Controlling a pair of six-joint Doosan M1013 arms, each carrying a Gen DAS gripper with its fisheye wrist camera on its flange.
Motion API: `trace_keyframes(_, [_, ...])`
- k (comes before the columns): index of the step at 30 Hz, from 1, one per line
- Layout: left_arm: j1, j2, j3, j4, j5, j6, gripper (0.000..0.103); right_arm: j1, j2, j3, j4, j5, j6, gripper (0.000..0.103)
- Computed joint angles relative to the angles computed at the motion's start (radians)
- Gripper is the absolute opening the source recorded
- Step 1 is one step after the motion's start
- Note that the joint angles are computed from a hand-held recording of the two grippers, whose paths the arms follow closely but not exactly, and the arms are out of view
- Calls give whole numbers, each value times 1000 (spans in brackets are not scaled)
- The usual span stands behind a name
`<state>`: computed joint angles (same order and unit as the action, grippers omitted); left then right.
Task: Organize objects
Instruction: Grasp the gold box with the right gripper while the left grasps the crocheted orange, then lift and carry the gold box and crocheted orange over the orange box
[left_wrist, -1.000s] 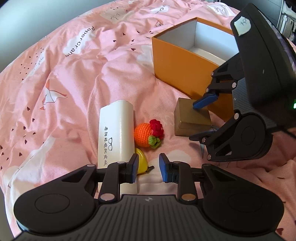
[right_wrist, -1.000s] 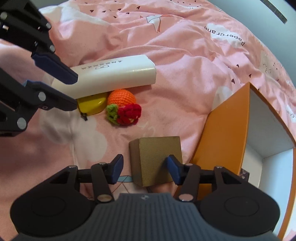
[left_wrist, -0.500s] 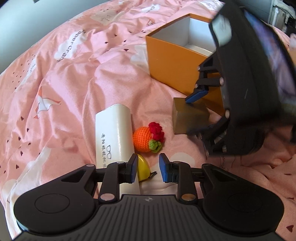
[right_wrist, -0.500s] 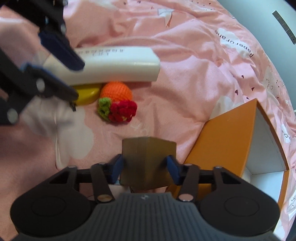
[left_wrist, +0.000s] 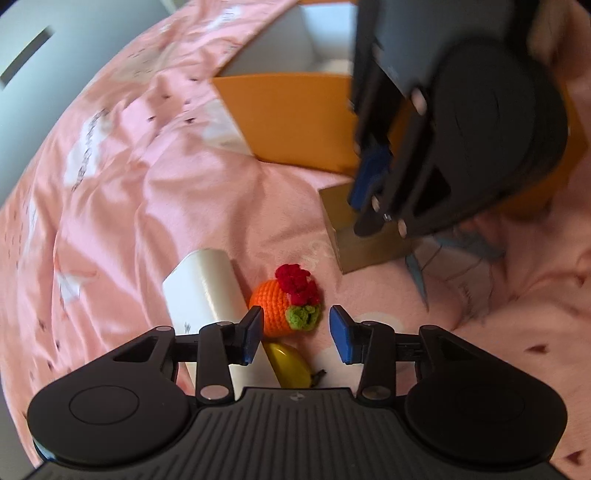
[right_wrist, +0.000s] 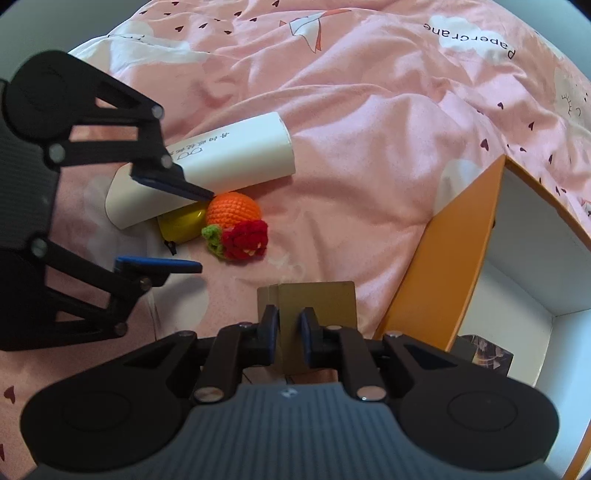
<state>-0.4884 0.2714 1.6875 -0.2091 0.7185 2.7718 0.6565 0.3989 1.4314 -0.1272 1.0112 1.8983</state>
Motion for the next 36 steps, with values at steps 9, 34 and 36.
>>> trace_keyframes(9, [-50, 17, 42, 176, -149, 7, 54, -16, -9, 15, 44, -21, -63, 18])
trace_keyframes(34, [66, -17, -34, -132, 60, -179, 48, 63, 71, -31, -222, 93, -5, 66])
trace_keyframes(36, [67, -32, -18, -126, 50, -177, 48, 64, 83, -43, -236, 109, 19, 66])
